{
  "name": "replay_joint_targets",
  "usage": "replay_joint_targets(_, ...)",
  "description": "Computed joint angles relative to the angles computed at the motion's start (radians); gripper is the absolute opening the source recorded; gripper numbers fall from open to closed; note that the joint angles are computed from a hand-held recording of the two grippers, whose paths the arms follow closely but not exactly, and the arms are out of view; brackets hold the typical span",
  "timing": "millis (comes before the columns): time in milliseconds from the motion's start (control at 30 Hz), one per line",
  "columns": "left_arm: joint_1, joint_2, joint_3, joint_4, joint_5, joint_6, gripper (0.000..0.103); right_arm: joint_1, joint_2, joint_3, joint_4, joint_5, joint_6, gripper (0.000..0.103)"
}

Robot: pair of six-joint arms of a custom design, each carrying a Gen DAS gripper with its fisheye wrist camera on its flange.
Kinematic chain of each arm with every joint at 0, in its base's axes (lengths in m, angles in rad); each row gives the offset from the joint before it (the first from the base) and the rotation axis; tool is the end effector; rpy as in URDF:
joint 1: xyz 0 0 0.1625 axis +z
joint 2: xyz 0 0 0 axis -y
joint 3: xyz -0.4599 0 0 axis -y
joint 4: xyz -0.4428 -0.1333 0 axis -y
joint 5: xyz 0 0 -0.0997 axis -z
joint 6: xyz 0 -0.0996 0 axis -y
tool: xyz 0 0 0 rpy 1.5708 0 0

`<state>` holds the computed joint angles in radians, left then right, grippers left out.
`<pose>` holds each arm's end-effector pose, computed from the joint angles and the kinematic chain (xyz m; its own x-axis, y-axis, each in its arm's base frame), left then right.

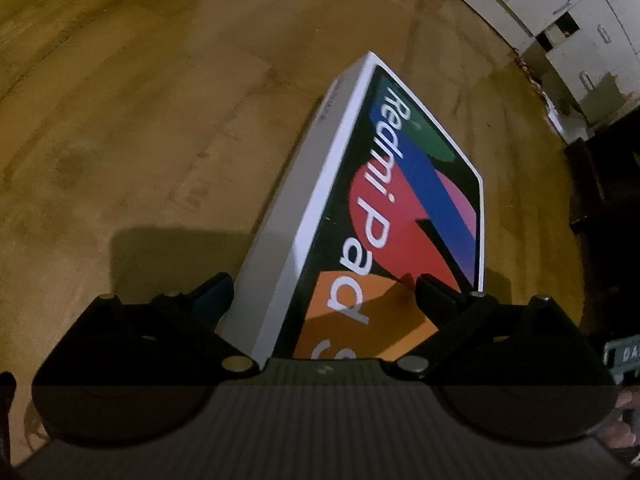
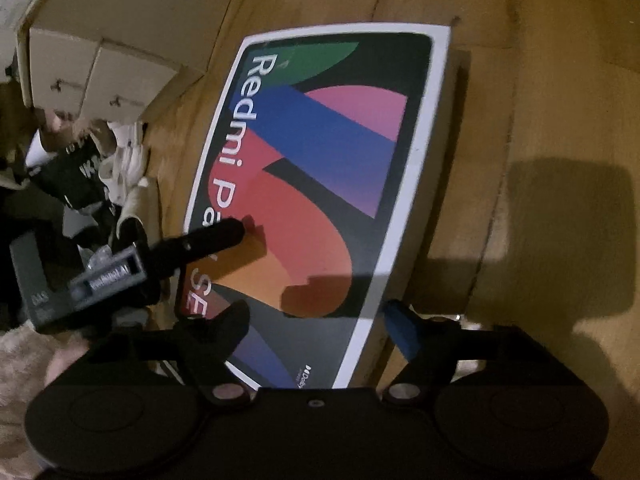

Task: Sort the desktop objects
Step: 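Lower the box flat onto the floor and open both grippers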

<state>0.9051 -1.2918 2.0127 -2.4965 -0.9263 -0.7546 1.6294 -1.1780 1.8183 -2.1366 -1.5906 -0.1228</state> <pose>-0.2020 -0.5700 0.2547 -0.9272 -0.2378 -0.2892 -0.0418 0.8334 -0.5511 0.1676 -0.6144 0.2161 -0.9833 -0.1815 0.0105 -0.1802 0.9807 0.0763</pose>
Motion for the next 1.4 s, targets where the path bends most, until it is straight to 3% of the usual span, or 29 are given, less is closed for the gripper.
replay_joint_targets(267,-0.022,0.047,-0.031,0.034,-0.009,0.032,0.098,-0.026,-0.056,0.021,-0.052,0.014,0.023,0.076)
replay_joint_targets(400,-0.019,0.032,-0.020,0.011,0.004,-0.004,0.085,-0.025,-0.049,0.016,-0.050,0.005,0.005,0.077)
replay_joint_targets(600,-0.001,0.009,0.011,-0.075,-0.022,0.009,0.075,-0.045,-0.017,0.014,-0.113,0.009,0.049,0.077)
replay_joint_targets(733,-0.001,0.019,0.011,-0.092,-0.014,0.031,0.075,-0.031,0.018,0.008,-0.137,-0.054,0.022,0.078)
replay_joint_targets(833,0.001,0.019,0.015,-0.108,-0.014,0.039,0.075,-0.032,0.025,0.008,-0.146,-0.056,0.015,0.081)
replay_joint_targets(967,-0.001,0.017,0.023,-0.117,-0.011,0.029,0.075,-0.027,0.013,0.009,-0.140,-0.063,-0.014,0.071)
replay_joint_targets(1233,-0.011,0.033,-0.008,-0.039,0.005,-0.004,0.084,-0.037,-0.023,0.022,-0.128,0.004,-0.003,0.070)
replay_joint_targets(1400,-0.004,0.027,0.013,-0.081,-0.014,0.016,0.085,-0.040,-0.027,0.014,-0.126,0.019,-0.010,0.070)
